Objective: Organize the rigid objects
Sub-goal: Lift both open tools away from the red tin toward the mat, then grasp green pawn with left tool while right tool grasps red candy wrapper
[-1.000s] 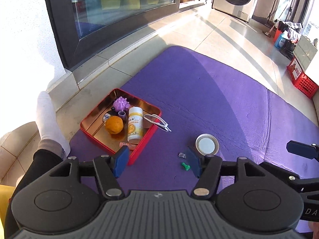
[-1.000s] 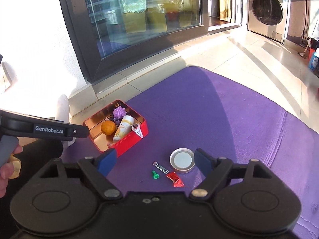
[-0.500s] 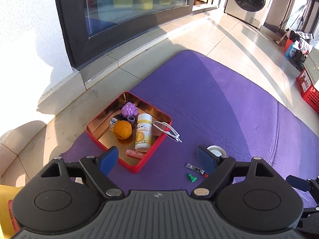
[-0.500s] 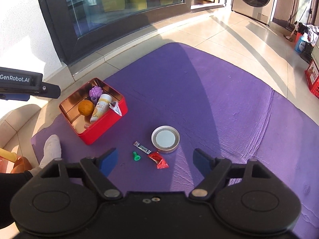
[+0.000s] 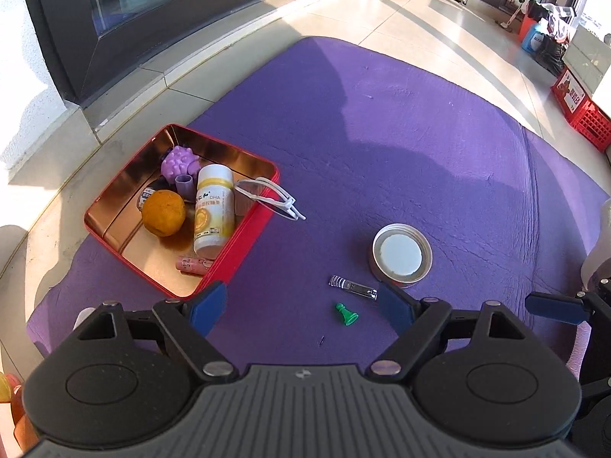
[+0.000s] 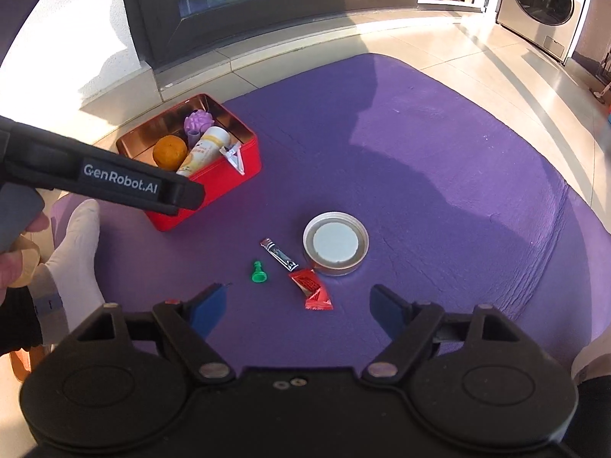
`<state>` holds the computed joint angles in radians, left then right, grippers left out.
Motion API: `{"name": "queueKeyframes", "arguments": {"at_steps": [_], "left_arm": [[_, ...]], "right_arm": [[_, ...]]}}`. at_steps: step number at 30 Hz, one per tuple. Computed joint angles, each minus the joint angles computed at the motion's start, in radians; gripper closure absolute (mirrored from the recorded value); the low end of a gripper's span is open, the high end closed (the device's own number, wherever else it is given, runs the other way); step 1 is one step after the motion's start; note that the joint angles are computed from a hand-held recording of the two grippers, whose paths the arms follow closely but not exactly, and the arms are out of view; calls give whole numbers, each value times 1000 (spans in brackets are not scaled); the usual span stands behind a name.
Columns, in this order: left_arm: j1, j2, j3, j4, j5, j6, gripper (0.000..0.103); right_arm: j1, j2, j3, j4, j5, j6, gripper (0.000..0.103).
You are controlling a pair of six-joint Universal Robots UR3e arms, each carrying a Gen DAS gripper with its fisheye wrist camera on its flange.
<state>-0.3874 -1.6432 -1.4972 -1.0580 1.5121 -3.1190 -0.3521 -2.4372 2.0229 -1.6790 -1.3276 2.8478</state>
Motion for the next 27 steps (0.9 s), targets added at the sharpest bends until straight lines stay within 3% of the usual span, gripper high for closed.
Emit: {"name": "queueKeyframes", "arguments": {"at_steps": [6,16,22,27], "left_arm": [[-54,-174,-68,146,45,-23,17],[-22,-248,-218,341,-31,8,21],[-58,-241,-278,433,24,50,37],[-80,-262,-246,444,8,132,72]], "right_arm": [[-40,38,244,-211,24,-126,32],[-49,238,395,-507,78,-209,55],[-39,288,408,-561,85,-265,71],[-104,243,421,-511,131,-300,78]]}}
